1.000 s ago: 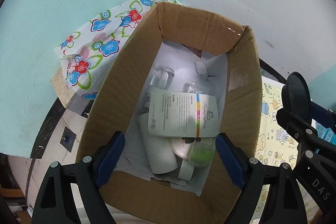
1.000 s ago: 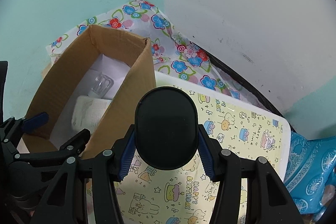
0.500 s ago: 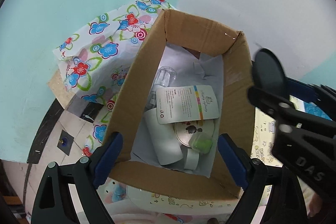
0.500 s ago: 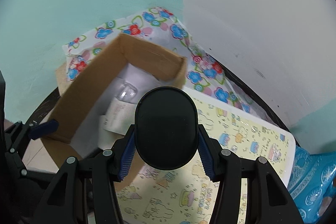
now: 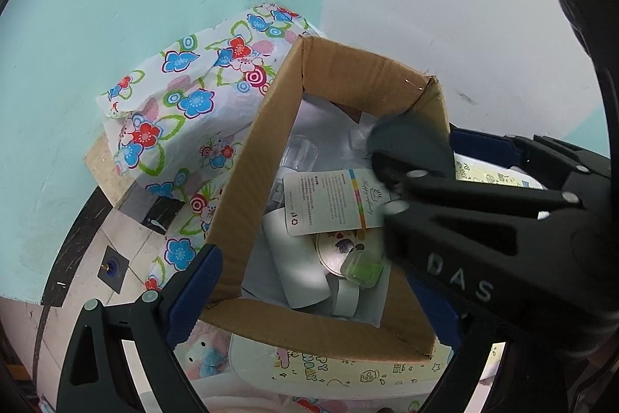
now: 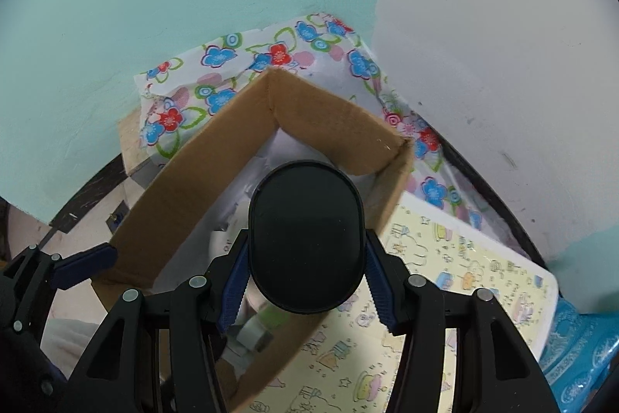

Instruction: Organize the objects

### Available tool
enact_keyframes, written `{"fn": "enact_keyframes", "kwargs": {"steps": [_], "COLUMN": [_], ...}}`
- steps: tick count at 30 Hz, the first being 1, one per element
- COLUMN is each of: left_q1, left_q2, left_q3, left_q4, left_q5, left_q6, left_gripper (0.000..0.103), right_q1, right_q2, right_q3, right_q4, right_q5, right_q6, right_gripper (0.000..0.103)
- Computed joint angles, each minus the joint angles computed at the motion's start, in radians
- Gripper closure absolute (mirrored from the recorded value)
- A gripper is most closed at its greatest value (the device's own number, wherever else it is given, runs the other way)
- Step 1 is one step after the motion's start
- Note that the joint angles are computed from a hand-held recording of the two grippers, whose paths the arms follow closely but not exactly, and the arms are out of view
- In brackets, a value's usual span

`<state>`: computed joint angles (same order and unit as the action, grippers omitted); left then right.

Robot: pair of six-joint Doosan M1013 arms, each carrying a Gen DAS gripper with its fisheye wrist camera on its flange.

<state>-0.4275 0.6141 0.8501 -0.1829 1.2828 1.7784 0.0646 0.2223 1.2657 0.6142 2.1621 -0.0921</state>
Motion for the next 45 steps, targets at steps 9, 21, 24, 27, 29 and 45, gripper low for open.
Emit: {"fn": "enact_keyframes", "kwargs": {"steps": [9, 21, 24, 27, 29, 45], "left_q1": [-0.008, -0.018, -0.021, -0.024, -0.028, -0.105], "left_q2": [-0.009, -0.031, -0.037, -0.043, -0.048, -0.142], "left_q3": [0.017, 0.048, 0.057, 0.065, 0.070, 0.212], "left_q4": [0.025, 0.054, 0.055, 0.057, 0.058, 0.124], "left_q5": [-0.014, -0.043, -0.047, -0.055, -0.059, -0.142], "left_q6": [-0.010, 0.000, 0.005, 0.004, 0.006, 0.040], "left_gripper": [0.006, 0.006, 0.006, 0.006, 0.006, 0.005], "right_q1": [-0.002, -0.028, -0.033, -0.039, -0.043, -0.102], "right_q2": [0.005, 0.033, 0.041, 0.050, 0.055, 0.136], "right_q3": [0.000, -0.037, -0.045, -0.053, -0.057, -0.137], "right_q4": [0.002, 0.026, 0.025, 0.026, 0.022, -0.045], "right_q5": [-0.007, -0.022, -0.027, -0.033, -0.042, -0.147], "right_q6": [0.019, 0.036, 0.040, 0.038, 0.032, 0.035], "right_gripper": [0.018, 0.018, 0.018, 0.018, 0.018, 0.018]}}
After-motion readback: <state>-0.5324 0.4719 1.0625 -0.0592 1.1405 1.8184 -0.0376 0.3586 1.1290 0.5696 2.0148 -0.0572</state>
